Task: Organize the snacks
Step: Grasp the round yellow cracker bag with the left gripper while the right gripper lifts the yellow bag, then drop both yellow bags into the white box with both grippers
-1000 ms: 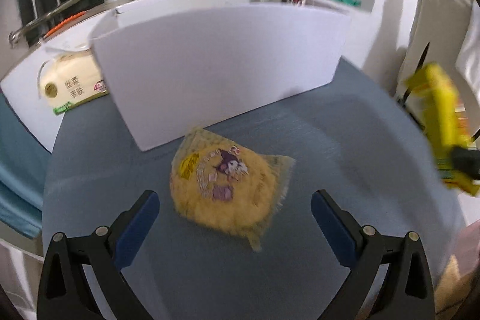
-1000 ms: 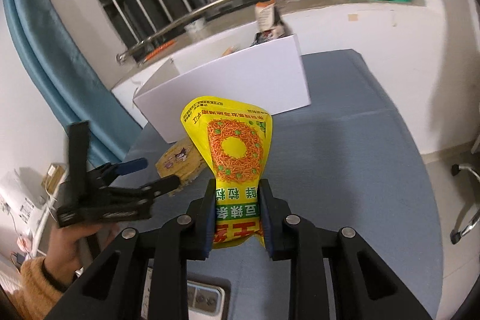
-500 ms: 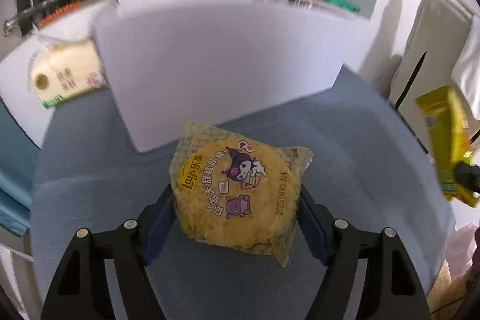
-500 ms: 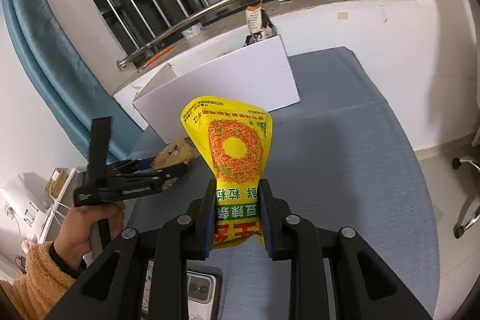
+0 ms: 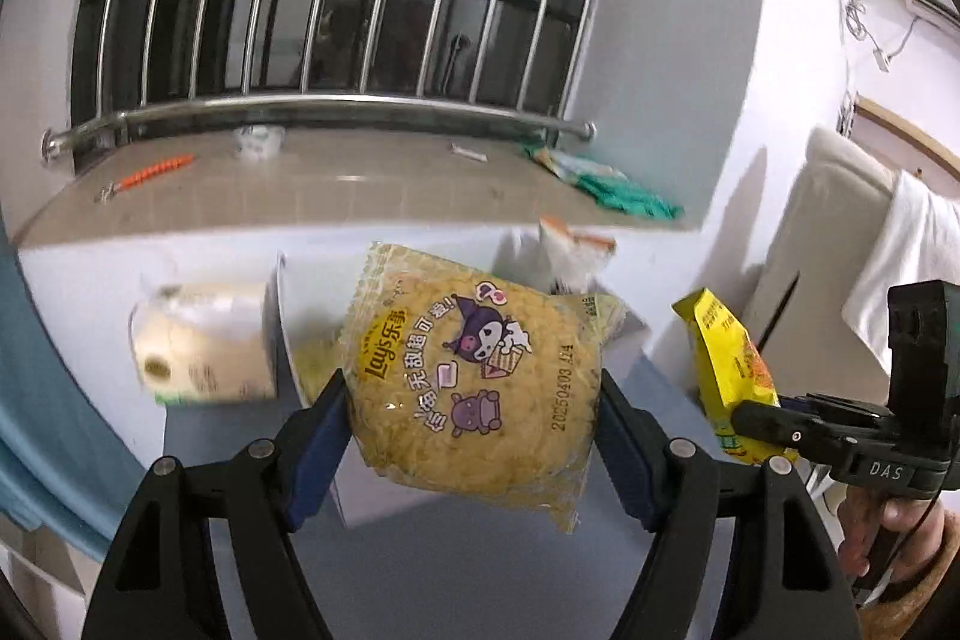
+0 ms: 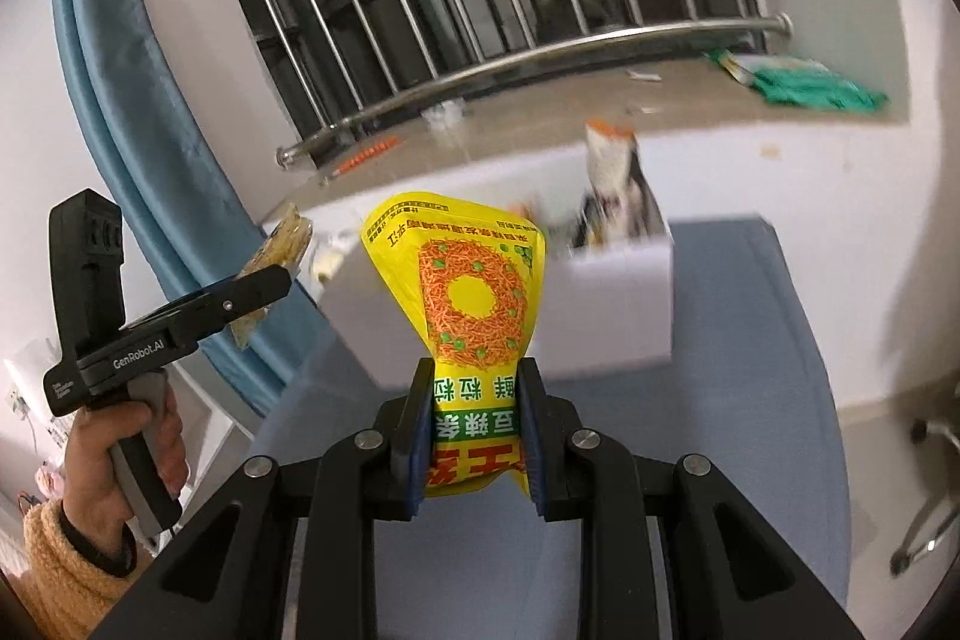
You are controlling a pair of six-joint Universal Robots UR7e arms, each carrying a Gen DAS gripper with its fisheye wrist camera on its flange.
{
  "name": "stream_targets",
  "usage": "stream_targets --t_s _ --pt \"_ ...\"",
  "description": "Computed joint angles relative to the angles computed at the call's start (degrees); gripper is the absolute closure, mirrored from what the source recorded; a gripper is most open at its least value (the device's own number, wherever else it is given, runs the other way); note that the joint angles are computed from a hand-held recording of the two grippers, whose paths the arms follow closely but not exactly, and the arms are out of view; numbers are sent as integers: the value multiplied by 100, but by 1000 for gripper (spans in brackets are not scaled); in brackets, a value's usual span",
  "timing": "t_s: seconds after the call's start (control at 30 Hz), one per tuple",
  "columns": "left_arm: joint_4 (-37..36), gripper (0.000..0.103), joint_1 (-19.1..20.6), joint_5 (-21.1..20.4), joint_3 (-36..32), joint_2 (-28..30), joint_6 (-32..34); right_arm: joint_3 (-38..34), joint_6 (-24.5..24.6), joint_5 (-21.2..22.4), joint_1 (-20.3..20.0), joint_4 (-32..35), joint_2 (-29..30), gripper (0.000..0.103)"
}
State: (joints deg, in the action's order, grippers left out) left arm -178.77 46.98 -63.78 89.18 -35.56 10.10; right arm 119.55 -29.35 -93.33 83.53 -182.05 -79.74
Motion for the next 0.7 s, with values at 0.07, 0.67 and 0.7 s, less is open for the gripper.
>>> stream_targets --t_s 0.07,0.67,0.7 --pt "279 23 48 78 -536 235 114 -500 88 -52 148 231 249 76" --pt "1654 0 372 653 -2244 1120 57 -3009 303 -1202 564 894 1936 0" --pt "1526 0 349 679 -2150 1086 127 -2970 284 -1202 559 825 1920 0"
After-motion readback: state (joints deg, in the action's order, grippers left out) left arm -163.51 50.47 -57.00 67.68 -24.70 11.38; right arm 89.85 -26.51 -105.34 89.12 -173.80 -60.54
